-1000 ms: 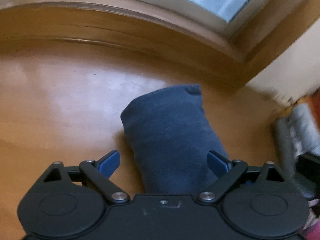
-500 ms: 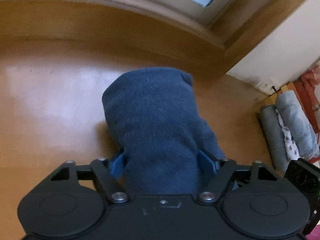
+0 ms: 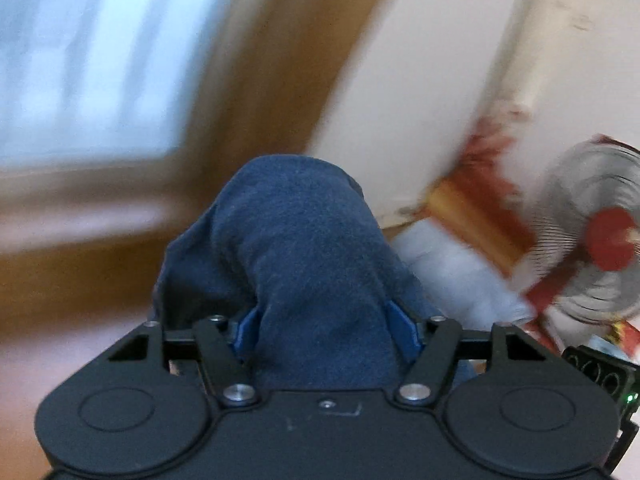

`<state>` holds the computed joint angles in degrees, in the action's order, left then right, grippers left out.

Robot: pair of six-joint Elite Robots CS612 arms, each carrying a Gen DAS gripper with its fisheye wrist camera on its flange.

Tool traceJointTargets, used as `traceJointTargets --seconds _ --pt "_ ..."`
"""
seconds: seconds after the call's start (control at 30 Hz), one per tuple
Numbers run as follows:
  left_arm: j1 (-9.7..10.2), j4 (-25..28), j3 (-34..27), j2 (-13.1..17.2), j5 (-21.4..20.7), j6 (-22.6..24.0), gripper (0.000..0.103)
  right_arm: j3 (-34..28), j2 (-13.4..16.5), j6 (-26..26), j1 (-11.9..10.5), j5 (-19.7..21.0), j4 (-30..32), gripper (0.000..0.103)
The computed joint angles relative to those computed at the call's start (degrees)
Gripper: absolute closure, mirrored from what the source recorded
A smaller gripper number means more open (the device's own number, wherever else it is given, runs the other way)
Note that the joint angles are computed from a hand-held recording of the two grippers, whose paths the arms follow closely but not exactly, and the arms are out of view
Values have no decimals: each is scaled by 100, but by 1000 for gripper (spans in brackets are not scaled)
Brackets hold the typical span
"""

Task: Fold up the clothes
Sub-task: 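Carry the rolled bundle with both tools toward the stacked clothes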

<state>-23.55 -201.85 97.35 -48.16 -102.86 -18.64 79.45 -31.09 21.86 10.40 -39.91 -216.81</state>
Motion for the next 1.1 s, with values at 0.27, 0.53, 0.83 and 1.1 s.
traceJointTargets --seconds 0.27,0.53,0.83,1.1 --pt "-571 -93 -2131 864 -1058 -117 37 769 -1105 -1521 -719 -1280 -54 45" --pt "-912 1079 -3302 1617 -441 -583 38 304 -1454 -4088 -1110 -2072 2711 44" --pt "-1128 2101 -3023 1582 1289 -517 36 -1653 -124 -3664 -1420 -376 5924 22" --pt "-1327 1933 -2926 1303 2173 672 28 -587 -673 -4440 -1247 -1689 3812 22"
